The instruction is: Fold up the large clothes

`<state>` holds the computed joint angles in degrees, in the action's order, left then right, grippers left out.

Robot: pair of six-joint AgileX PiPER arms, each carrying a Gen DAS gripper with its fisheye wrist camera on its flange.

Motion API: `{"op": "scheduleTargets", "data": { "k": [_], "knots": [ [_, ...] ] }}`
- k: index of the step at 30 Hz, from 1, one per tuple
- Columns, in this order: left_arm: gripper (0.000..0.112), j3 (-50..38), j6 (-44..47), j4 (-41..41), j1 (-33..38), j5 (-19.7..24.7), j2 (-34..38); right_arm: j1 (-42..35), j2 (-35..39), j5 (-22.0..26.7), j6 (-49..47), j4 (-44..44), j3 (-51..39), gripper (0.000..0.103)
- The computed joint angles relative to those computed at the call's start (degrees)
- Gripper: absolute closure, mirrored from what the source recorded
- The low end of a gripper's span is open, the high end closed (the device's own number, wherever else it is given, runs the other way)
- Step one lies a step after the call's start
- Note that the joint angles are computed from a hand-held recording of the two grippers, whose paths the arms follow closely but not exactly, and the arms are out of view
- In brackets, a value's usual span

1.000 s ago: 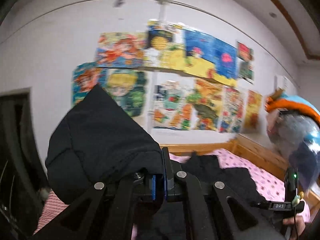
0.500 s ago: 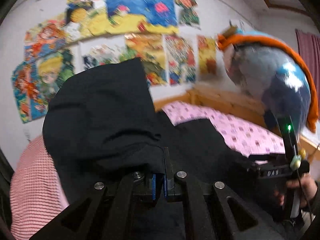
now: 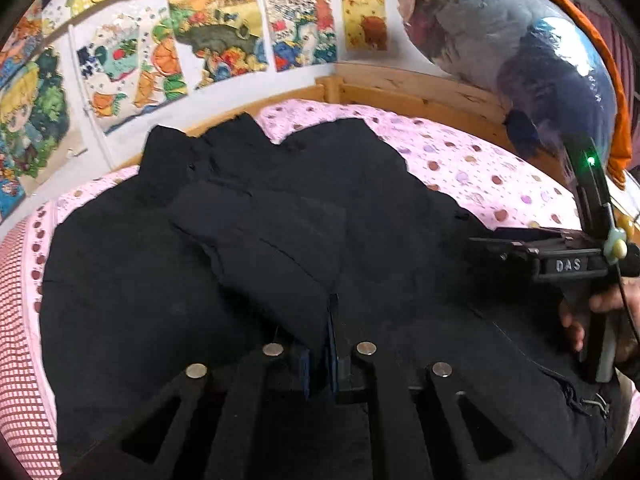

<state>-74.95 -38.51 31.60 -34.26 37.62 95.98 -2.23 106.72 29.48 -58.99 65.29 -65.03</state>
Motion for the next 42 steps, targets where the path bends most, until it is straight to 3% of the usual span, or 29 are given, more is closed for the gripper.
{"op": "scheduleTargets", "data": {
  "k": [3,7,8,17,22,24,27,34,35,37,38,42],
  "knots": [
    [0.095,1.0,6.7,-7.0,1.2,-1.5,-1.5,-1.0,0.8,1.0,-5.1,5.6,1.1,0.005],
    [0.043,2.2,12.9,-12.2,1.4,-3.4,-3.3,-2.1,1.4,2.1,-10.6,11.0,2.5,0.005],
    [0.040,2.9,11.9,-10.8,1.0,-4.1,-4.0,-2.3,1.4,2.2,-11.5,11.9,2.7,0.005],
    [0.037,8.1,12.6,-11.6,3.3,-6.4,-11.3,-5.1,-0.4,6.2,-16.3,20.2,5.9,0.005],
    [0.035,11.1,5.1,-5.1,7.0,-2.7,-14.1,-8.3,0.5,17.6,-14.8,23.5,5.1,0.005],
    [0.035,11.7,3.9,-4.5,9.4,-0.5,-14.7,-8.7,3.9,24.7,-9.7,22.2,1.6,0.005],
    [0.035,12.2,2.2,-3.8,13.0,3.0,-14.6,-7.2,9.1,30.2,-1.3,18.6,-3.3,0.005],
    [0.034,15.7,7.7,-13.4,23.3,1.3,-16.6,2.6,6.4,11.9,11.5,6.0,-3.0,0.007],
    [0.034,16.1,9.0,-14.9,24.4,0.8,-17.2,3.9,5.7,9.8,13.9,3.4,-3.0,0.012],
    [0.034,16.9,8.3,-14.0,24.7,0.5,-17.9,4.4,5.3,9.7,15.3,1.8,-3.5,0.040],
    [0.034,17.1,7.5,-12.7,24.6,0.4,-18.2,4.0,5.3,11.0,17.3,0.4,-4.1,0.064],
    [0.034,17.4,5.6,-11.0,24.8,0.0,-18.8,5.4,2.7,7.7,20.1,-5.8,-4.4,0.092]
  ]
}}
